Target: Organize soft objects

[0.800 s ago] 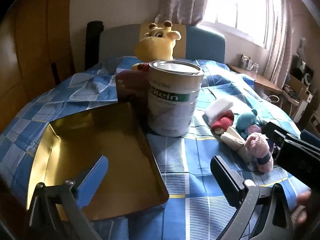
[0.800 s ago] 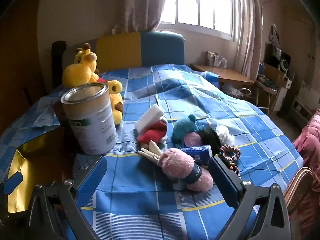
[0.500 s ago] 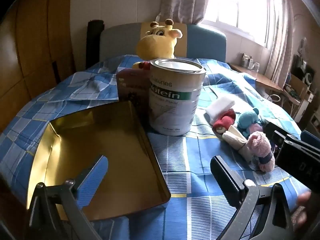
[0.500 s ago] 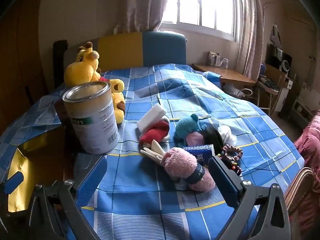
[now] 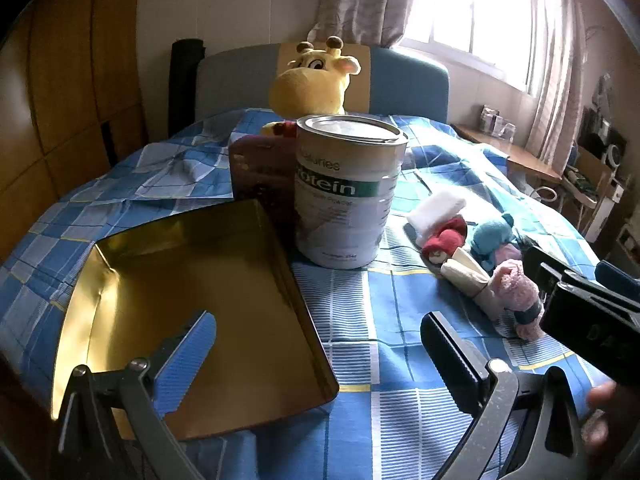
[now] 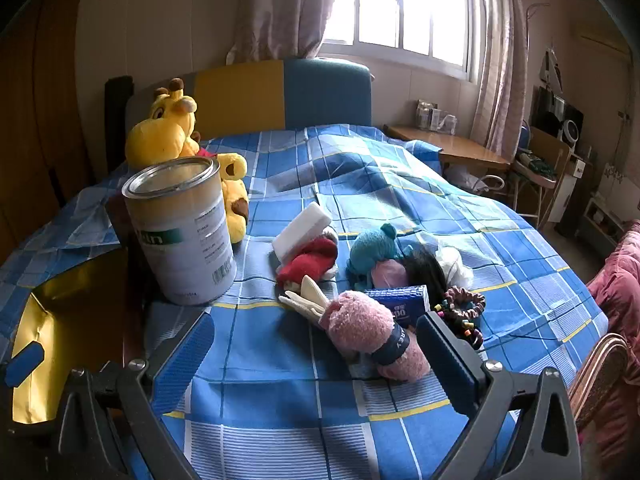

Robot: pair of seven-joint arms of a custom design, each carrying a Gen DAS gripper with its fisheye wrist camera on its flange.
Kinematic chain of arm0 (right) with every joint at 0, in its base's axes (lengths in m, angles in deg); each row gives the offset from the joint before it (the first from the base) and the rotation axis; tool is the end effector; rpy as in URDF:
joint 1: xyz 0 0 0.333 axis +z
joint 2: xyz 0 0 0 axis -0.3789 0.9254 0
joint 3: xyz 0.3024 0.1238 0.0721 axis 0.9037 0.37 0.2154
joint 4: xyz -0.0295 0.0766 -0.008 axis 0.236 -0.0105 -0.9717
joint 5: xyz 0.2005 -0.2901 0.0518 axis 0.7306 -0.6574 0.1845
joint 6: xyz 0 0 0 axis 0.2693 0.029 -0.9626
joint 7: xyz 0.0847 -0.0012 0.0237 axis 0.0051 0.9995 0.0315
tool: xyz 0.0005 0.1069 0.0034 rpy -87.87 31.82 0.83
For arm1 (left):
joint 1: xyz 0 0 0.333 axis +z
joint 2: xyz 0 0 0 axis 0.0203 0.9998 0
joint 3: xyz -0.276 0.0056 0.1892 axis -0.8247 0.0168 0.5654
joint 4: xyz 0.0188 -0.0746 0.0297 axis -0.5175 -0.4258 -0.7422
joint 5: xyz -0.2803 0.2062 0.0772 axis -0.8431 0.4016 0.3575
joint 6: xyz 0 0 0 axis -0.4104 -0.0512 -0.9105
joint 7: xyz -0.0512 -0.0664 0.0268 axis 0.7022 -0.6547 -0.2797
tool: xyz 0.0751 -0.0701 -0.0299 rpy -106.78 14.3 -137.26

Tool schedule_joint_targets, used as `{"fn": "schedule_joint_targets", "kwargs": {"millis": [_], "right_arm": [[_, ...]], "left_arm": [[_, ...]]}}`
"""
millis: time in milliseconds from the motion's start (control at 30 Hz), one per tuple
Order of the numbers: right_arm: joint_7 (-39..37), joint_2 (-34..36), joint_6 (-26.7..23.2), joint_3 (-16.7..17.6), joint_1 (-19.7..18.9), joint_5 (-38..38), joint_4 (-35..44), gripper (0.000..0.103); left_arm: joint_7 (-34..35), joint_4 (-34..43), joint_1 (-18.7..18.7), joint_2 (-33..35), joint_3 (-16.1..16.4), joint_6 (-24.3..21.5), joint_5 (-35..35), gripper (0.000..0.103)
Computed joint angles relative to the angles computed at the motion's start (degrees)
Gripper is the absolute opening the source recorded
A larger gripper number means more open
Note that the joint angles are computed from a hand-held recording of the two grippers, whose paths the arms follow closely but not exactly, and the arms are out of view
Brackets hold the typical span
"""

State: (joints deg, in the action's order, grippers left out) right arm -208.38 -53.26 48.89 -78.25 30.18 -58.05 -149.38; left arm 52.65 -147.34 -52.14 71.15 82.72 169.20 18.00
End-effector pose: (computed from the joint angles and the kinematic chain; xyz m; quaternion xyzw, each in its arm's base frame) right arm 0.4106 0.5018 0.4692 -0.4088 0.8008 -0.3919 0.1947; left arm 0.4913 -0.3457 0.4368 -0.4746 0.7729 -0.3712 0.1990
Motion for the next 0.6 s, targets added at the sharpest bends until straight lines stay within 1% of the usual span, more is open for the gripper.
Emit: {"fn": "schedule_joint_targets", "kwargs": {"millis": [200, 367, 433, 500, 600], "right_arm": [[0.0, 0.0, -0.2, 0.02, 0.05, 0.16, -0.05, 0.103], [-0.14, 0.08, -0.38, 0.04, 0.06, 0.37, 0.06, 0.103], [-0.12, 0.04, -0.26, 0.07, -0.02, 0.52, -0.15, 0.103], [0.27, -0.25, 0.01, 0.11, -0.14, 0.7, -0.78, 0.103], [0.88, -0.71, 0.49, 0.25, -0.57, 1.18, -1.72, 0.103]], "left_arm": [[-0.15, -0.08, -0.28, -0.02, 0.24, -0.02, 0.3, 0.103], [0.74, -0.31, 3.12, -0.47, -3.54, -0.34, 0.66, 0.103], [1.55, -0.37, 5.37, -0.68, -6.04, -0.48, 1.01, 0.103], [1.13, -0.56, 3.22, -0.63, -3.81, -0.34, 1.95, 0.103], [2.37, -1.1, 5.83, -1.12, -6.86, 0.25, 2.01, 0.103]]}}
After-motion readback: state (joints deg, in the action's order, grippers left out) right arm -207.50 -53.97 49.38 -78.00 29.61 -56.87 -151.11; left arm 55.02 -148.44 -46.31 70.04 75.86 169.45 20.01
